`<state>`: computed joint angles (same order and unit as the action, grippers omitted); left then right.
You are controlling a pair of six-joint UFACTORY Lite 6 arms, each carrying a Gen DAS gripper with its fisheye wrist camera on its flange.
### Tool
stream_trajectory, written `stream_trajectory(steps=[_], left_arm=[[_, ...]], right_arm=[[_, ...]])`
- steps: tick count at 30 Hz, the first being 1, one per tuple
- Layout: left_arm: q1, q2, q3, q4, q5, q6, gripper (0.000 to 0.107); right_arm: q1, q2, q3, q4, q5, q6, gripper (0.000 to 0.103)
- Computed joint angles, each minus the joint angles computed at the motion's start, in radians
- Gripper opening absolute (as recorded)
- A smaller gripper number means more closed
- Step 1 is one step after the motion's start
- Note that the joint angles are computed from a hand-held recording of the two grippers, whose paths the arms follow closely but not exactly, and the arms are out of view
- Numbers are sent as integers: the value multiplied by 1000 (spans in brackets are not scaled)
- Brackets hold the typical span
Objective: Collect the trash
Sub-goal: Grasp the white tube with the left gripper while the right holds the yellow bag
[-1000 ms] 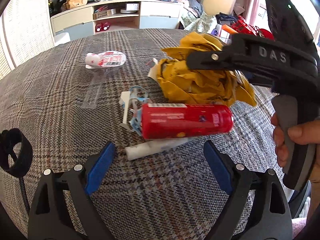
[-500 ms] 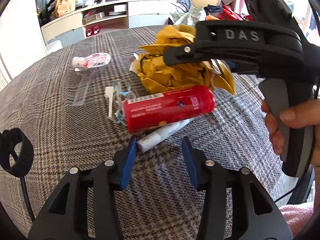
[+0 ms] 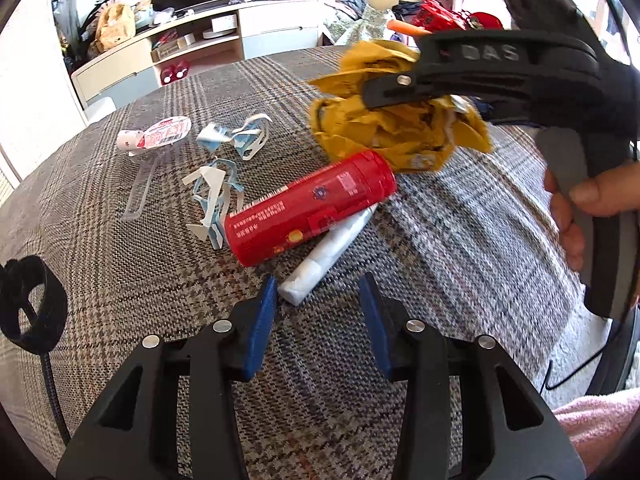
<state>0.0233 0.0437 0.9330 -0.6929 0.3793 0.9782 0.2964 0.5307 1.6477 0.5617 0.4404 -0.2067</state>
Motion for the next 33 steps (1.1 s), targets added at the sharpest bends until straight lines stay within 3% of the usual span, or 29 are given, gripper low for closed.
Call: stream_trajectory(steps=[7, 11, 15, 17, 26, 33], left_arm=[[-24, 88, 90, 4, -21, -35, 44], [-44, 62, 74, 73, -19, -87, 23], [-53, 5, 30, 182, -1, -191, 12], [-55, -28, 8, 210, 19, -226, 11], [-93, -309, -189, 348, 71, -409, 11], [-100, -632, -374, 374, 191, -494, 11]], right_arm=[[-23, -16, -7, -47, 14, 11, 76], [-23, -23, -10, -64, 32, 17, 76], [-2, -70, -52, -142, 39, 85, 75], [5, -119, -107, -173, 34, 117, 75], [44, -473, -481, -194, -15, 177, 75], [141, -820, -771, -377, -32, 405, 75]])
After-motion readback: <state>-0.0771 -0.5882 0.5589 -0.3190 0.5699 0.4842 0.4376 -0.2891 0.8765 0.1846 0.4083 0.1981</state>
